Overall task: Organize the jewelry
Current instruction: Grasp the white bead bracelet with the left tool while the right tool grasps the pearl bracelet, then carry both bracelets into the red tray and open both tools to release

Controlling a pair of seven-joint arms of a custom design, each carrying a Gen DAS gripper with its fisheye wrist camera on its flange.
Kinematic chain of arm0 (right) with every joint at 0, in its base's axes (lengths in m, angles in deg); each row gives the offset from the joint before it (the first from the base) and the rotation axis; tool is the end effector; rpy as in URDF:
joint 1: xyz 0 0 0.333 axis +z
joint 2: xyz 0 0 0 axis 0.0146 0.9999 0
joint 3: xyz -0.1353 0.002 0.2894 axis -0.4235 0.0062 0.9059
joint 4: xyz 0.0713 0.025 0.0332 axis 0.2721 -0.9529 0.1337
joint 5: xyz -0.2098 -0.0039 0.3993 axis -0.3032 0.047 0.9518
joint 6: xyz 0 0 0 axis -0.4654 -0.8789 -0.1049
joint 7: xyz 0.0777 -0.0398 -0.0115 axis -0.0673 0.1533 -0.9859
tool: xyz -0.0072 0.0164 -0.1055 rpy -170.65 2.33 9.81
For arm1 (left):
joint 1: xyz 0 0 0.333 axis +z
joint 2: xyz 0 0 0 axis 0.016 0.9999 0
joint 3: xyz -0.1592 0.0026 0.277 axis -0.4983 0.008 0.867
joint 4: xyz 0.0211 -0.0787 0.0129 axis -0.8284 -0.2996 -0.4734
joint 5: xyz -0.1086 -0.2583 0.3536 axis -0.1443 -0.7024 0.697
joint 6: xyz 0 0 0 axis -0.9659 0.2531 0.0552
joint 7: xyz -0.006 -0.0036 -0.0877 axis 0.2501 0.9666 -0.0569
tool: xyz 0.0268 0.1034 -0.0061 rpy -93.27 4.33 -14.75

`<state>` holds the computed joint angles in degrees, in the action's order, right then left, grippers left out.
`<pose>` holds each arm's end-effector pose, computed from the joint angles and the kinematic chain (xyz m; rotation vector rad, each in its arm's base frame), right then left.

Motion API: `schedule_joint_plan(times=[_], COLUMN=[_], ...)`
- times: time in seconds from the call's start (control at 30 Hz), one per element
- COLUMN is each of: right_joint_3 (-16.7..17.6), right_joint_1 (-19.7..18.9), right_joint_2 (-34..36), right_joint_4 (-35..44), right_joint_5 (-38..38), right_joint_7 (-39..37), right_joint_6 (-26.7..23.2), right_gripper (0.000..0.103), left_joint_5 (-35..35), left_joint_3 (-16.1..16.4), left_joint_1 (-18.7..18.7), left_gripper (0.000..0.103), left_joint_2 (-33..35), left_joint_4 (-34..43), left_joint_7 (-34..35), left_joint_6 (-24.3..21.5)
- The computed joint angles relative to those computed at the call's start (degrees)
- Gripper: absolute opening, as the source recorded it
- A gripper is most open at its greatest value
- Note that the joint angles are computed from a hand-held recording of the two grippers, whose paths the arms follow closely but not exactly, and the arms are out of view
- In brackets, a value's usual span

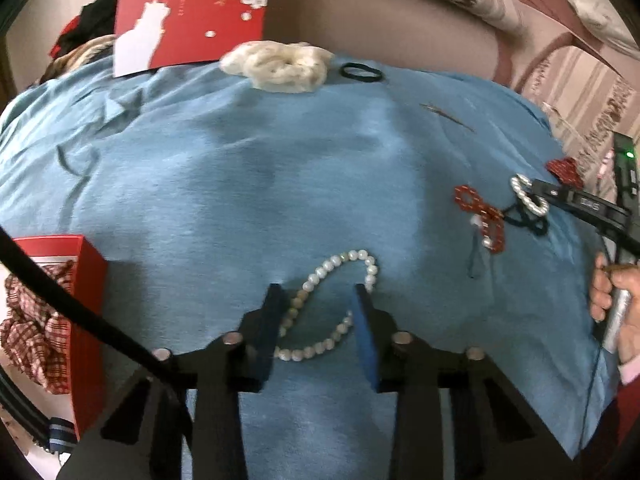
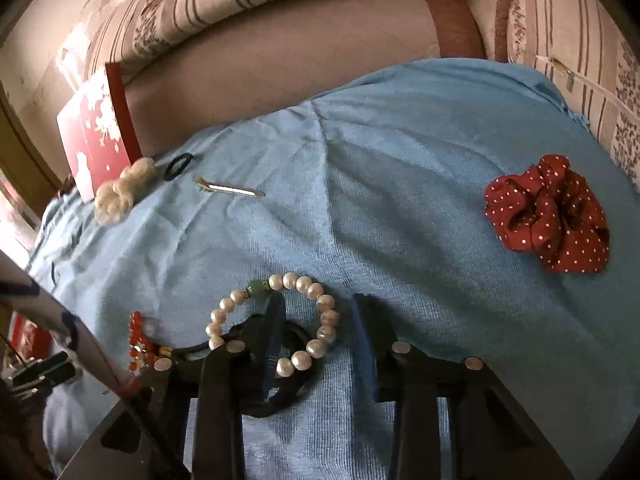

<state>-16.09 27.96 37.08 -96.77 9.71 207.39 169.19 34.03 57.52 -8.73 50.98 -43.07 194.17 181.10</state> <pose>0.6146 0.3519 0.4498 -1.3438 2.1634 -0.5072 0.7048 -0.2863 0.4657 -1.4524 2.5115 -0.8008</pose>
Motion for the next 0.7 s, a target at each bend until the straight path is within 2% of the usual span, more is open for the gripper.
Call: schedule_joint_plan(times=[0.17, 0.23, 0.27, 0.3, 0.33, 0.47, 0.57, 0.7], right_joint_3=[0.32, 0.23, 0.33, 0.37, 0.16, -0.82, -1.49, -1.23], right_joint_1=[0.50, 0.79, 0.59, 0.47, 0.90, 1.77, 2.19, 2.53], right_joint_2=[1.93, 2.41, 2.55, 2.70, 2.99, 2.30, 0.44, -0.90], right_joint_4=[2.94, 3.50, 3.46, 3.43, 4.02, 3.38, 1.95, 2.25], right_joint_5=[0.47, 0.45, 1.15, 1.84, 1.57, -0.22, -3.70, -8.89], right_joint_7=[-4.90, -5.96, -7.02, -7.74, -7.70, -4.51, -0.11, 4.10], right_joint_6=[-3.29, -3.38, -2.29, -1.21, -1.90, 0.04, 2.66, 3.29], right_gripper=[0.036, 0.030, 0.017, 0.012, 0.012, 0.011, 0.010, 0.010], left_joint_5=[0.54, 0.25, 0.40, 0.10, -0.83, 0.31, -0.89, -4.74], left_joint_3=[-0.14, -0.29, -0.27, -0.50, -0.91, -0.49, -0.67, -1.31], left_joint_1=[-0.30, -0.21, -0.32, -0.26, 0.02, -0.90, -0.59, 0.62], left_gripper=[0.031, 0.030, 0.026, 0.009, 0.005, 0.005, 0.005, 0.005], left_joint_2=[-0.16, -0.09, -0.11, -0.11, -0.01, -1.31, -2.37, -4.44], left_joint_4=[-0.72, -0.71, -0.79, -0.81, -0.50, -2.08, -3.06, -4.35], left_joint_7=[0.55, 0.91, 0.94, 1.40, 1.96, 0.98, 0.90, 2.22], left_joint_6=[1.09, 1.16, 1.34, 1.37, 0.56, 1.94, 2.89, 4.86])
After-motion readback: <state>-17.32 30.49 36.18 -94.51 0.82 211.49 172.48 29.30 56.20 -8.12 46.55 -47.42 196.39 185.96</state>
